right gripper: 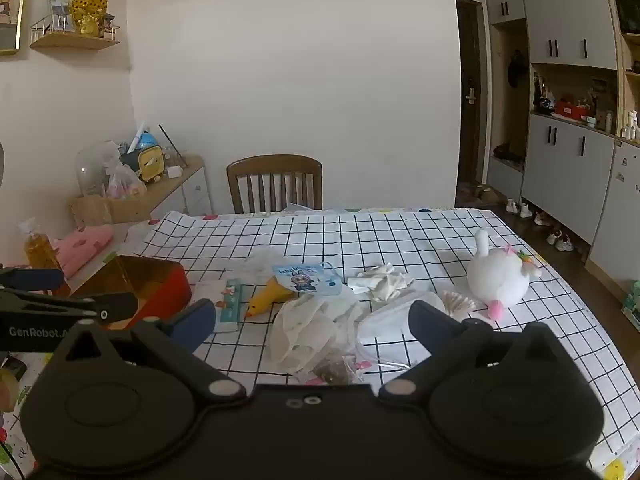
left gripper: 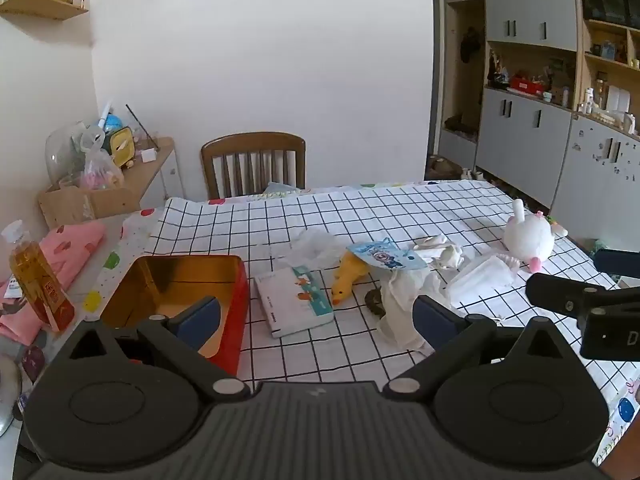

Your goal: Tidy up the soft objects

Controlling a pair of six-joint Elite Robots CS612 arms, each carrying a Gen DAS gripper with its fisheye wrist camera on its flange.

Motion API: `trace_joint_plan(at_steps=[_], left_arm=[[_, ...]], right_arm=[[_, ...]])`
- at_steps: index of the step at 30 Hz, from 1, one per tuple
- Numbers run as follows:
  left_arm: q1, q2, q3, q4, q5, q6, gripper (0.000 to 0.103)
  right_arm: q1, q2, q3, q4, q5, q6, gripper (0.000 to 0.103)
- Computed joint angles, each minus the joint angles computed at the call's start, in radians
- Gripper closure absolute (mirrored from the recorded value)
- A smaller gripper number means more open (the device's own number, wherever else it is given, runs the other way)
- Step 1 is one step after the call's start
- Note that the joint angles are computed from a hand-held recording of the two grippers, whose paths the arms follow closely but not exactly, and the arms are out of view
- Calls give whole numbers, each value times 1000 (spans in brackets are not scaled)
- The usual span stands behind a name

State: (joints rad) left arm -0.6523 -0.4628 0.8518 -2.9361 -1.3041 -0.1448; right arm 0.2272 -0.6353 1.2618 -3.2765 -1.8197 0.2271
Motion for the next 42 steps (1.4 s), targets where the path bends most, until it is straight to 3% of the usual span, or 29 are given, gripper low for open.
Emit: trace_joint_plan(at_steps=[3,14,42], left_arm=[[-1,6,0,-34,12,19,0],[0,-4,7,-29,-18,12,0],[3,-3,14,-40,-11,4,0]], right_arm=[[-1,2,4,-27,-1,2,0],[3,4,-6,-8,-5,-10,0],[1,1,-3,-2,2,-12,0]])
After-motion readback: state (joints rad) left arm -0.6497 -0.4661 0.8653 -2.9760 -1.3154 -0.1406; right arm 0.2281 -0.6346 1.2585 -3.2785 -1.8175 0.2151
